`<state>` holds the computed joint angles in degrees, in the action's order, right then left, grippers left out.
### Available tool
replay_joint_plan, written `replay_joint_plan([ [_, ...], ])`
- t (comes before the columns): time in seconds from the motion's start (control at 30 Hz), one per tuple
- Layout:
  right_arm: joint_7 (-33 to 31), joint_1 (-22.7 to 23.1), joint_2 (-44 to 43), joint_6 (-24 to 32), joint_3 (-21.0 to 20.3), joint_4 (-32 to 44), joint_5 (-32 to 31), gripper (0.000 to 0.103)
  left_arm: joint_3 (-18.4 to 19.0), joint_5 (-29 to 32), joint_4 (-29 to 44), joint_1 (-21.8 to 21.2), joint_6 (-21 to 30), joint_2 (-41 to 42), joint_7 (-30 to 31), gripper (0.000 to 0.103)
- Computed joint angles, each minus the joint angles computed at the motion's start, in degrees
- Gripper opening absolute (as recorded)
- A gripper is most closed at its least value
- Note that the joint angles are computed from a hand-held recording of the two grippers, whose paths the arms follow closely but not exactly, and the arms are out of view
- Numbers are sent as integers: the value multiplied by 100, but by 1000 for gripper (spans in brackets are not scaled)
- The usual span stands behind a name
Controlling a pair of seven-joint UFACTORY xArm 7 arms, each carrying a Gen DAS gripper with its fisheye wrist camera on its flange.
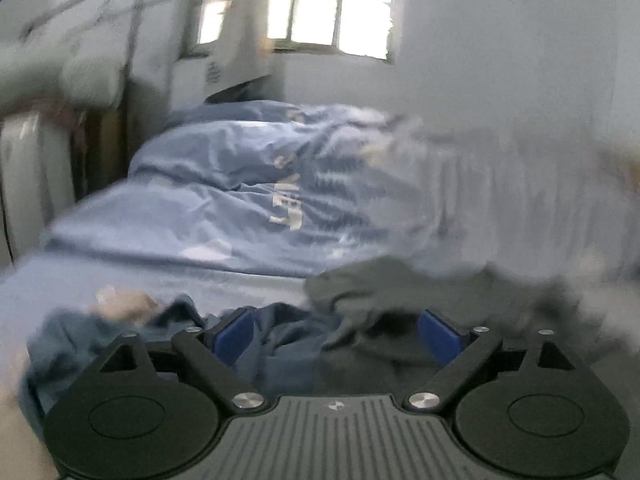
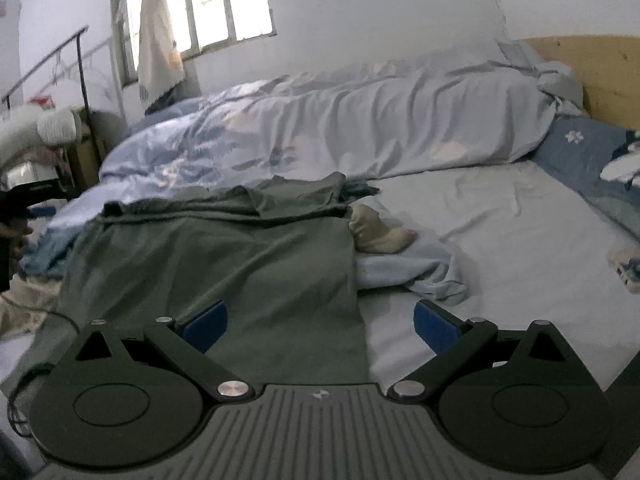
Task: Fold clothes
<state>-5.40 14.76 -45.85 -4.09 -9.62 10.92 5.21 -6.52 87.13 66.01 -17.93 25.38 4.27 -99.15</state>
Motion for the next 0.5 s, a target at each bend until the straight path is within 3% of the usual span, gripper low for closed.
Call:
replay_joint_plan([
  [0.07,117,-94,87,75,284,131,-12,100,30,144,207,9,-93,226,70,89],
  [0.17,194,-138,377,122,596,455,-117,100,119,248,571,9,-319,605,230,78],
  [0.23,137,-71,802,-35,692,823,-233,100,166,-250,869,-24,-378,940,1003,63],
  [0.3,45,-50,1375,-266,787,1295,-377,100,30,-782,1130,67,-169,1257,1735,30],
  [0.33,-25,-59,1704,-387,835,1569,-468,100,105,-829,1181,-1,-83,1341,1741,23],
  [0.4,-172,-94,2367,-612,935,2132,-649,100,564,-568,1054,-287,-365,1314,1034,14],
  [0.5,-440,706,3479,-574,223,3111,-928,100,720,431,758,-414,-436,1153,-443,10],
])
